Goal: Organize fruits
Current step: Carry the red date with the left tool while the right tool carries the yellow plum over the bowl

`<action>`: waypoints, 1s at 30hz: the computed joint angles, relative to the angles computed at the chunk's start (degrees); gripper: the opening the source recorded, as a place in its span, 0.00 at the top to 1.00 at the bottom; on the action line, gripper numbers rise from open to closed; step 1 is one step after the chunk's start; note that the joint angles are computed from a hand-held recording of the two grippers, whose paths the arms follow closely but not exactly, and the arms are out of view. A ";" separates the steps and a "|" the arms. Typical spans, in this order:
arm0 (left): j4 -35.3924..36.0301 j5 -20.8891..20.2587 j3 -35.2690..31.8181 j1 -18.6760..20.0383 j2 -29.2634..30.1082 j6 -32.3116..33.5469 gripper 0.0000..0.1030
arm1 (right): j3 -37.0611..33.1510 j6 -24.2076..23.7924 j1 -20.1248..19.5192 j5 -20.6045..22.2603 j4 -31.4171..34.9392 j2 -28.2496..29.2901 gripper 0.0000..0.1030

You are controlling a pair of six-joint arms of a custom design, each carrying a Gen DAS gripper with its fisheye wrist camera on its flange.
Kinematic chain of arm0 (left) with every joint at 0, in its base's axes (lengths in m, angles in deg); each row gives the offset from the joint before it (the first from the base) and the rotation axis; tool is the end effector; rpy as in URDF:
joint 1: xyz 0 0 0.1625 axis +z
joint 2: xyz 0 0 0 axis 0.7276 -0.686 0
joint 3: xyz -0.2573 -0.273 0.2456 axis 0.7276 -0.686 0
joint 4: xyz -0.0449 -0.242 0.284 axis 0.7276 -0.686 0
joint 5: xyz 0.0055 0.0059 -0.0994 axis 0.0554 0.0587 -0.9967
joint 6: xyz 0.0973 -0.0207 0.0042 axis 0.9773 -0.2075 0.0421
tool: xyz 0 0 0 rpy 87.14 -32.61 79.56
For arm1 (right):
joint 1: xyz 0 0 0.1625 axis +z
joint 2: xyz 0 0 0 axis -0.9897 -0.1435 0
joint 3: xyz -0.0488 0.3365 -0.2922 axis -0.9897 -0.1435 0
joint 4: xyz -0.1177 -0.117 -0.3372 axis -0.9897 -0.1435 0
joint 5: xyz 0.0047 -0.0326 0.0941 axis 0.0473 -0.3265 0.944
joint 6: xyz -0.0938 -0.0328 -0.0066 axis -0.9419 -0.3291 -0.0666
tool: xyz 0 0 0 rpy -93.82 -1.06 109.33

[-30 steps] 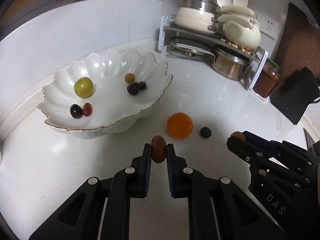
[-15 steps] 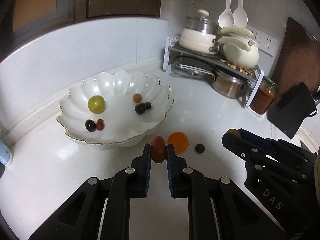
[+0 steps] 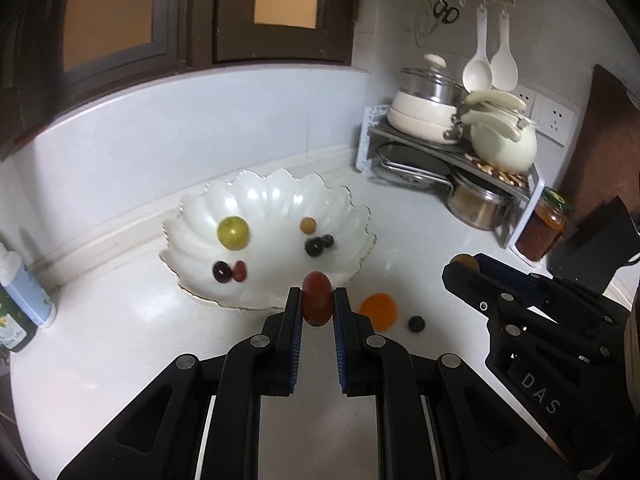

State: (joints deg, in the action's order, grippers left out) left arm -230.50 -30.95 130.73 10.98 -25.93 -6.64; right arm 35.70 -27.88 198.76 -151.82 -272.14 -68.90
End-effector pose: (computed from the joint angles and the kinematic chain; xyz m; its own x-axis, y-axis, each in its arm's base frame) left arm -0.1599 -0.5884 0.2508 -0.6405 0.5234 -0.5620 0.7537 0.5688 -0.3293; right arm 0.3261 -0.5147 0.0826 -0.7959 0.1728 0.5803 -0.4082 0.5547 -0.7251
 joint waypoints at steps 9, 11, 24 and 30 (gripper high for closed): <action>-2.94 2.18 -1.21 -0.19 0.30 0.84 0.84 | -3.84 -2.83 -0.19 1.41 2.07 0.66 0.77; -3.27 2.44 -1.74 -0.09 0.59 0.91 0.84 | -4.79 -3.30 -0.23 1.61 2.44 0.87 0.77; -1.40 3.45 -7.85 1.35 3.23 1.15 0.84 | -11.55 -5.76 -0.88 2.88 7.27 2.23 0.77; 2.52 3.53 -11.88 2.33 4.94 0.06 0.84 | -15.31 -6.51 -1.63 1.98 10.44 3.70 0.77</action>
